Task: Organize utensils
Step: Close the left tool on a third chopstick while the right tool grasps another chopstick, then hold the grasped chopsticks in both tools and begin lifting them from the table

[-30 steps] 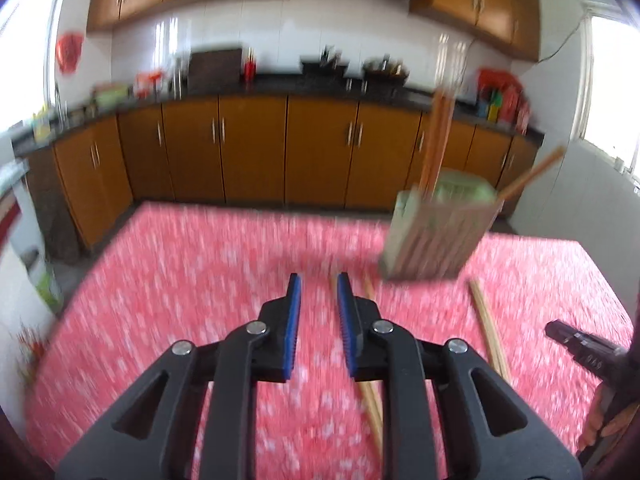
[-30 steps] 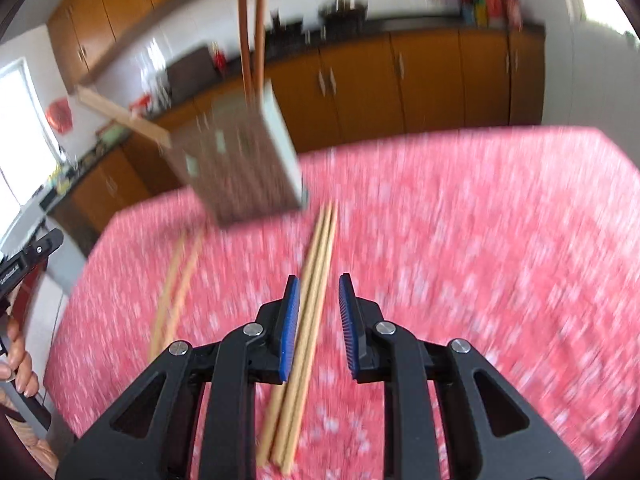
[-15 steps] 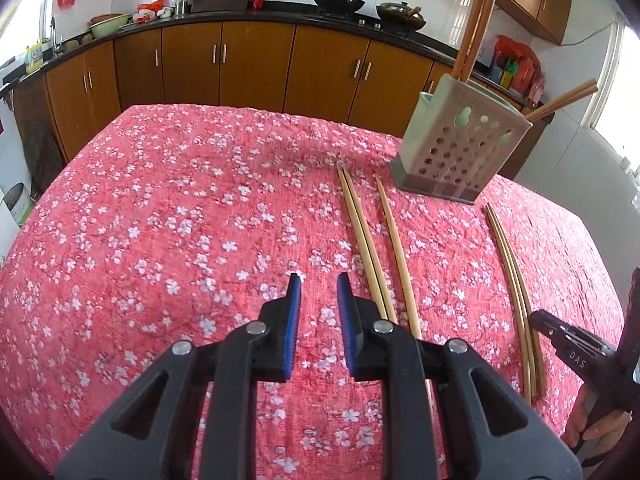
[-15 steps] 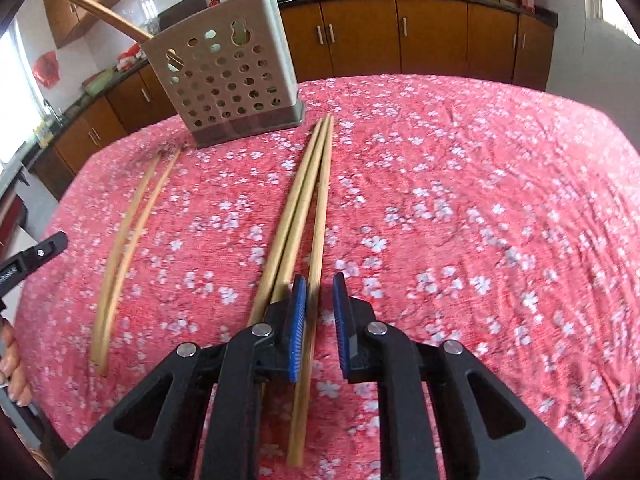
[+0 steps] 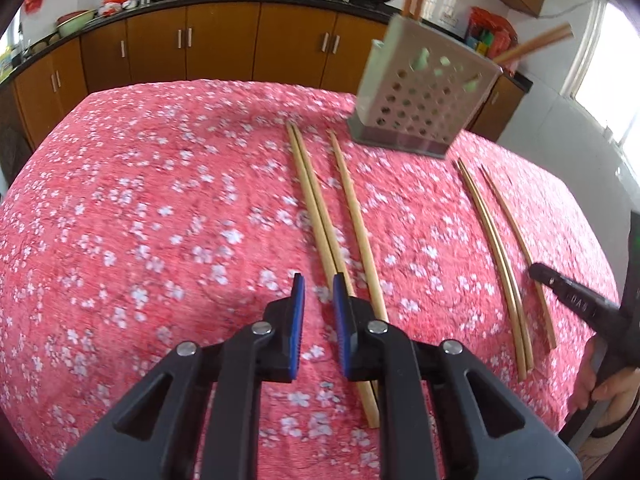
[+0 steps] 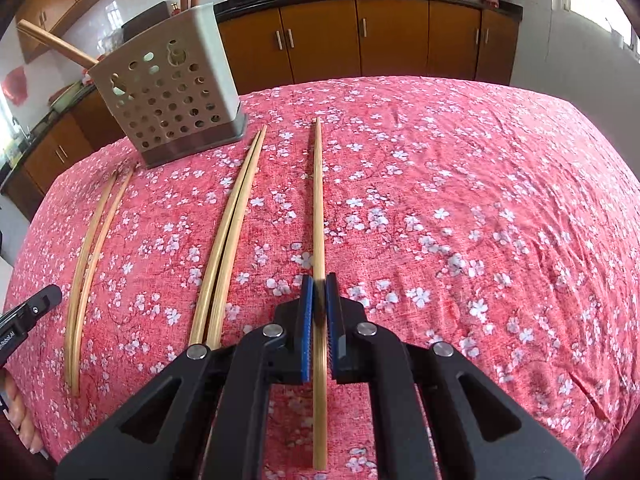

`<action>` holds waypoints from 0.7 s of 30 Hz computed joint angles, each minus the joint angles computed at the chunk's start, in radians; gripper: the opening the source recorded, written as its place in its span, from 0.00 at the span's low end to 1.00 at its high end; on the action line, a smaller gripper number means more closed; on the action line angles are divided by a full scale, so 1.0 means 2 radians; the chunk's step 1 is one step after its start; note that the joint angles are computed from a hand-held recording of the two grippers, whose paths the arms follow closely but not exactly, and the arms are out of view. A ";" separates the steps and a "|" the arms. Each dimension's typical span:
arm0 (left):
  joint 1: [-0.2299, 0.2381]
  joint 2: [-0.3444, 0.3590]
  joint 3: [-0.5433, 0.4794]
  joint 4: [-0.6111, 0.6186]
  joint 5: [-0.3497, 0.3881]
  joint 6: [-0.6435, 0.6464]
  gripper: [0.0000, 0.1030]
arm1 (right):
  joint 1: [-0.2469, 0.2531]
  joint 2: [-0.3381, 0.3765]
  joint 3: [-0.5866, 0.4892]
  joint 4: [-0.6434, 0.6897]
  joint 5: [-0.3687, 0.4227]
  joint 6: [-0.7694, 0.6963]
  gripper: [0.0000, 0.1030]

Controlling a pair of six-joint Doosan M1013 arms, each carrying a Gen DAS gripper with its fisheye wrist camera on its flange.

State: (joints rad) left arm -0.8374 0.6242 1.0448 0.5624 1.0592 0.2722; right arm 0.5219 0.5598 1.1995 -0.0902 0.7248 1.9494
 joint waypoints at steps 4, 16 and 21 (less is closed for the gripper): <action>-0.002 0.008 -0.009 -0.002 0.010 0.014 0.12 | 0.000 -0.003 0.004 0.001 -0.001 -0.001 0.07; -0.003 0.029 -0.038 0.010 0.055 0.031 0.09 | 0.002 -0.007 0.011 0.018 -0.008 -0.028 0.07; 0.008 0.018 -0.022 0.019 0.073 0.007 0.08 | -0.001 -0.006 0.011 -0.003 -0.014 -0.007 0.07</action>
State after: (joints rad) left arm -0.8212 0.6599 1.0007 0.6004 1.2055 0.2854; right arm 0.5196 0.5483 1.2209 -0.0969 0.6959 1.9355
